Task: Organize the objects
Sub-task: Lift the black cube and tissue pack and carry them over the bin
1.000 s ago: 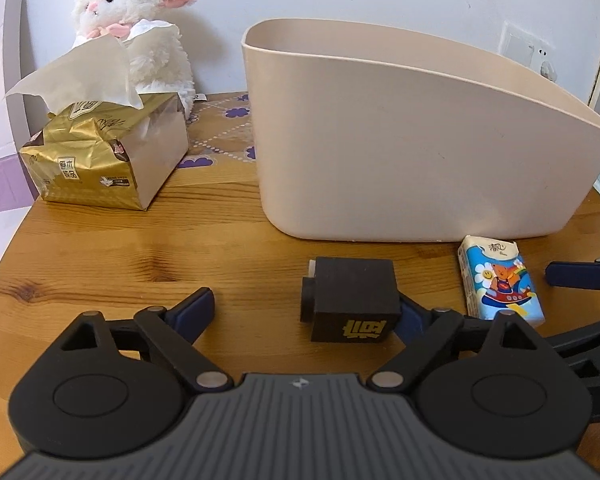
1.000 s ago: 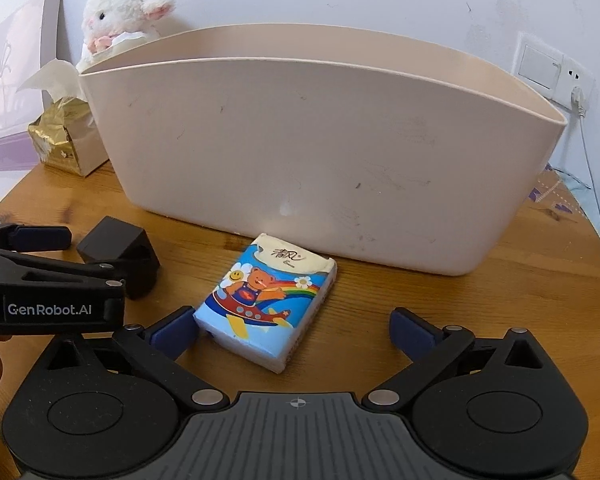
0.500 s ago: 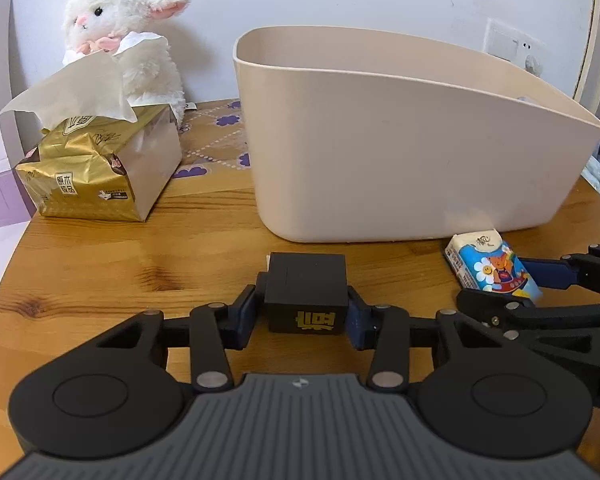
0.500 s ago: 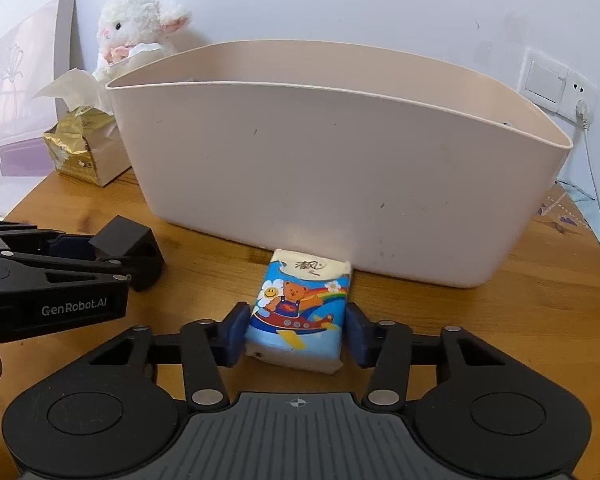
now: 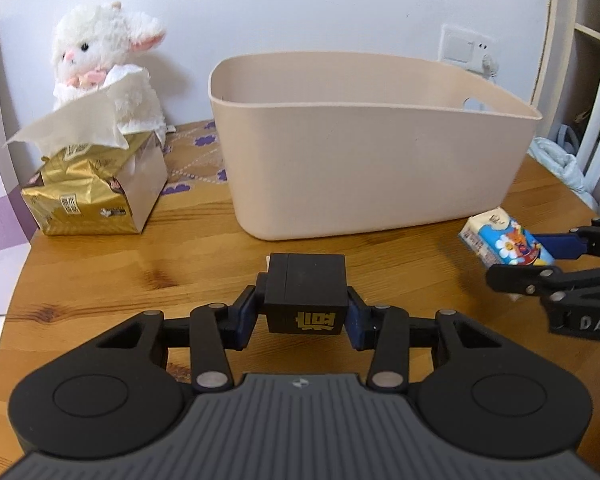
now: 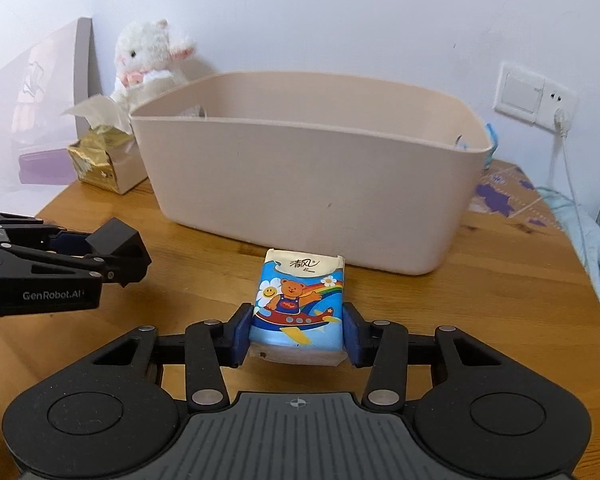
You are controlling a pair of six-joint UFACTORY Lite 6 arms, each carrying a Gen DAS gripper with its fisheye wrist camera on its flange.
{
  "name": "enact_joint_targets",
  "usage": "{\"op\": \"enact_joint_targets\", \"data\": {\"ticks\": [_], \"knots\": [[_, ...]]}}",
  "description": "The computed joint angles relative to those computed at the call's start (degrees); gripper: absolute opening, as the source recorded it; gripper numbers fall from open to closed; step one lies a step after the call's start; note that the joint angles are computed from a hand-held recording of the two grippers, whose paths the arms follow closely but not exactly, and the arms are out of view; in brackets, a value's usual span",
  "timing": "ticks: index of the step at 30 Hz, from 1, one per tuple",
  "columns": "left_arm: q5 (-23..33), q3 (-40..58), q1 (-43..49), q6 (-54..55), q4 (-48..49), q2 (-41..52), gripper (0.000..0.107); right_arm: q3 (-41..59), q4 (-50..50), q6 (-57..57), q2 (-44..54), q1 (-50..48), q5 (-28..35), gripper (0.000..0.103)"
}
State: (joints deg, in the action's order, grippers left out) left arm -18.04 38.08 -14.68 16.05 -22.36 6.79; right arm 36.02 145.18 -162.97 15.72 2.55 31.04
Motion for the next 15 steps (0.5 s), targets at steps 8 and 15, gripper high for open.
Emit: {"op": "enact_joint_targets", "data": {"ticks": [8, 15], "knots": [[2.5, -2.0, -1.8, 7.2, -5.1, -8.0, 0.047, -2.5, -10.9, 6.7, -8.7, -5.8, 1.3, 0.043], [5.5, 0.8, -2.5, 15.8, -11.7, -12.5, 0.047, -0.6, -17.6, 12.9, -12.8, -9.3, 2.3, 0.043]]}}
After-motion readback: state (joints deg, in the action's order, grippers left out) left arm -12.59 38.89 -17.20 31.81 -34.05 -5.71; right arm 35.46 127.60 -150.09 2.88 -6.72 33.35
